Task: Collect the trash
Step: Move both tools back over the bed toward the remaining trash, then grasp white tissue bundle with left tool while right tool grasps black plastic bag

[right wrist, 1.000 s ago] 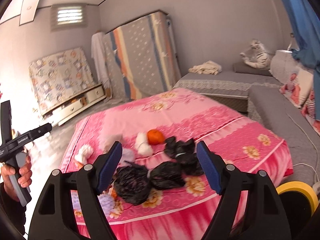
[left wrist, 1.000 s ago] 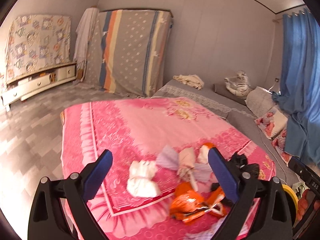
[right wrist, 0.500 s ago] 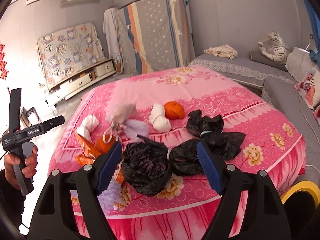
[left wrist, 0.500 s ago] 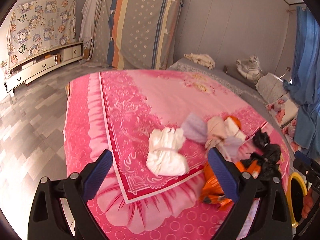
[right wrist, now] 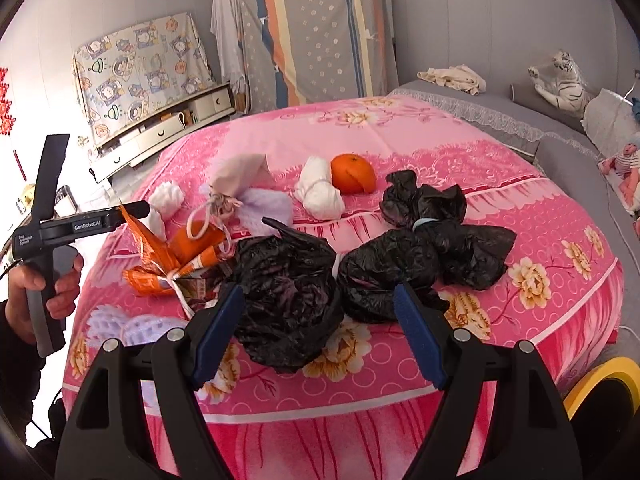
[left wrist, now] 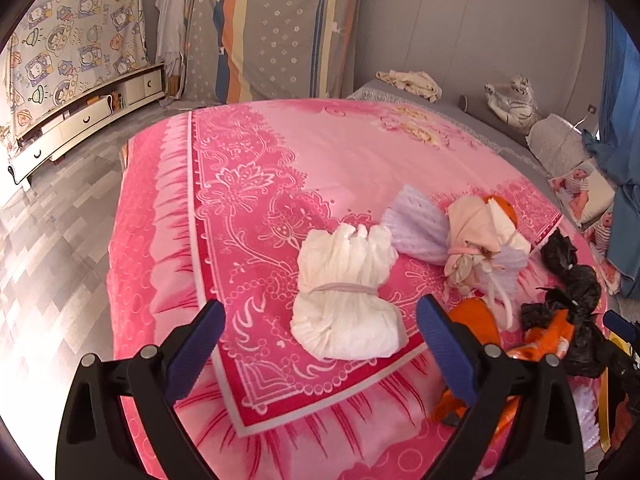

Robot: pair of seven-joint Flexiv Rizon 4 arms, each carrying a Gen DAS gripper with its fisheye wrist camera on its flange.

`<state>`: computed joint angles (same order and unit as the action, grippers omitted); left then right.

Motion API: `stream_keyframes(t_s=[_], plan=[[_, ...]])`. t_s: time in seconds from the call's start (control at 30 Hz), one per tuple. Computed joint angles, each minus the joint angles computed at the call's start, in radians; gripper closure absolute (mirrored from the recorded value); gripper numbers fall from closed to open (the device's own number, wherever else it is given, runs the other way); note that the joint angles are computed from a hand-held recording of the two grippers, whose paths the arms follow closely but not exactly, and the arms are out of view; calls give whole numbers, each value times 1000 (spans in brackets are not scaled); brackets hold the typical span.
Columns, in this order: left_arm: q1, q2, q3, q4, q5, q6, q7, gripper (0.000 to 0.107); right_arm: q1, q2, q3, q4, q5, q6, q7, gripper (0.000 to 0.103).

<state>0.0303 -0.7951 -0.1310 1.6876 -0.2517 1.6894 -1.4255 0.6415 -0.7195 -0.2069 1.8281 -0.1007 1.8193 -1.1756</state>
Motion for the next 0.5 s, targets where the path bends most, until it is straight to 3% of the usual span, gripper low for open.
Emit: stream_keyframes(t_s=[0.3, 0.5], plan=[[-27, -44, 35, -81, -21, -66, -10, 14, -38, -37, 34, -66, -54, -50, 5, 30], [0, -70, 0, -117, -28, -100, 8, 14, -81, -75, 69, -135, -106, -108, 14, 30]])
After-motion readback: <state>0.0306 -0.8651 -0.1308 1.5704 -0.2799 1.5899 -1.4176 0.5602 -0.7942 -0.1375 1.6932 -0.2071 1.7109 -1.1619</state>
